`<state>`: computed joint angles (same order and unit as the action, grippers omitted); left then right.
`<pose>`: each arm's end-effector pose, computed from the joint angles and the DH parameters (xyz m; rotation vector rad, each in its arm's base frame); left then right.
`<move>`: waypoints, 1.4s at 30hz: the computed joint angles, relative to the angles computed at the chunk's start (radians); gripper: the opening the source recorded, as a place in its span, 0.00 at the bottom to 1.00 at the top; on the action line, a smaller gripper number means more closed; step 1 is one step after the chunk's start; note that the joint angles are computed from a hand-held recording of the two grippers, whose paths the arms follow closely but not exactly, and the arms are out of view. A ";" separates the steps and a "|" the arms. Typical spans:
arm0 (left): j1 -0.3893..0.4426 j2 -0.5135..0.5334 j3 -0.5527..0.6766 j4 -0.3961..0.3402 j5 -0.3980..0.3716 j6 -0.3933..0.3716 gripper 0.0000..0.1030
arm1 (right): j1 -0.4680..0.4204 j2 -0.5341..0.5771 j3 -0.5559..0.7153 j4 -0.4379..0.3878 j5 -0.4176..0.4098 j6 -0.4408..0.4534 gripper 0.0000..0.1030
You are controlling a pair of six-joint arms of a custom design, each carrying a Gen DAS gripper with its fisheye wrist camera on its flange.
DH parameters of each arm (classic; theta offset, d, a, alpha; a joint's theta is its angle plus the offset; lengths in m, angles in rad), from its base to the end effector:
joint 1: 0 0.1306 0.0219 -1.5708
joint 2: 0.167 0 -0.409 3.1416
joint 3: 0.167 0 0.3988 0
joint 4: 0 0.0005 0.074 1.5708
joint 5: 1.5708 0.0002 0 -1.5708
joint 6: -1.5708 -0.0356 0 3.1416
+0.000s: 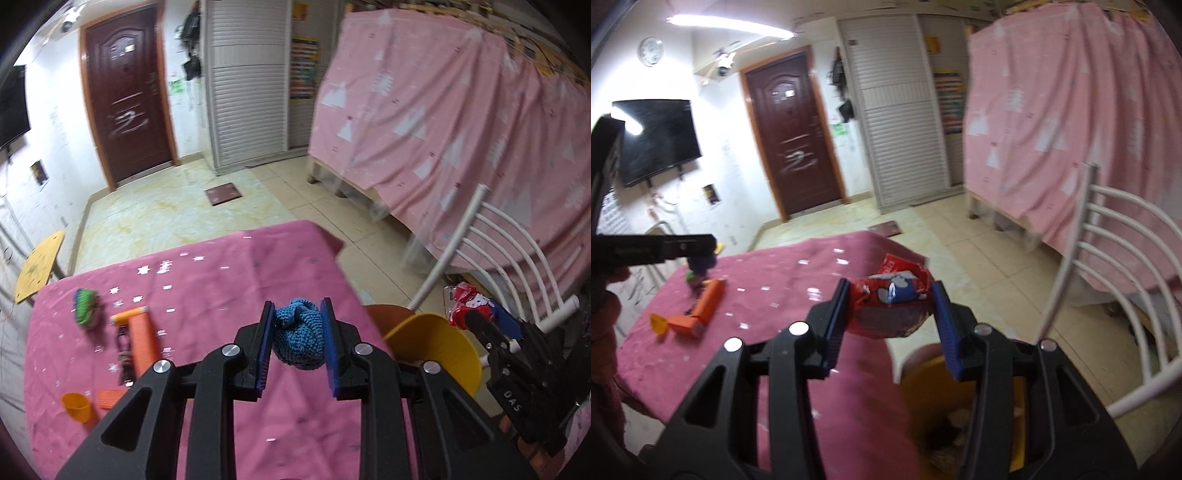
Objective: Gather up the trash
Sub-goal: 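Carry the blue hat and red bag with both tools to the yellow bin, then open both tools over the yellow bin to drop the items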
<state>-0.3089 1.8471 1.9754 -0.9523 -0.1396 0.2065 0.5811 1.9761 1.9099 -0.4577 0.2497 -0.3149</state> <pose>0.6367 -0.1985 0.4708 0.0568 2.3850 -0.0769 0.6196 0.3958 0.3936 -0.1269 2.0856 0.2852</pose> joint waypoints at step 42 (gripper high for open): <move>-0.147 0.179 0.246 -0.134 0.293 -0.094 0.47 | -0.075 -0.118 -0.202 0.047 0.088 -0.108 0.63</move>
<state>-0.4562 2.0261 2.2214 -1.0867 0.1537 0.1122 0.5057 1.8581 1.7077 -0.4106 0.3372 -0.4224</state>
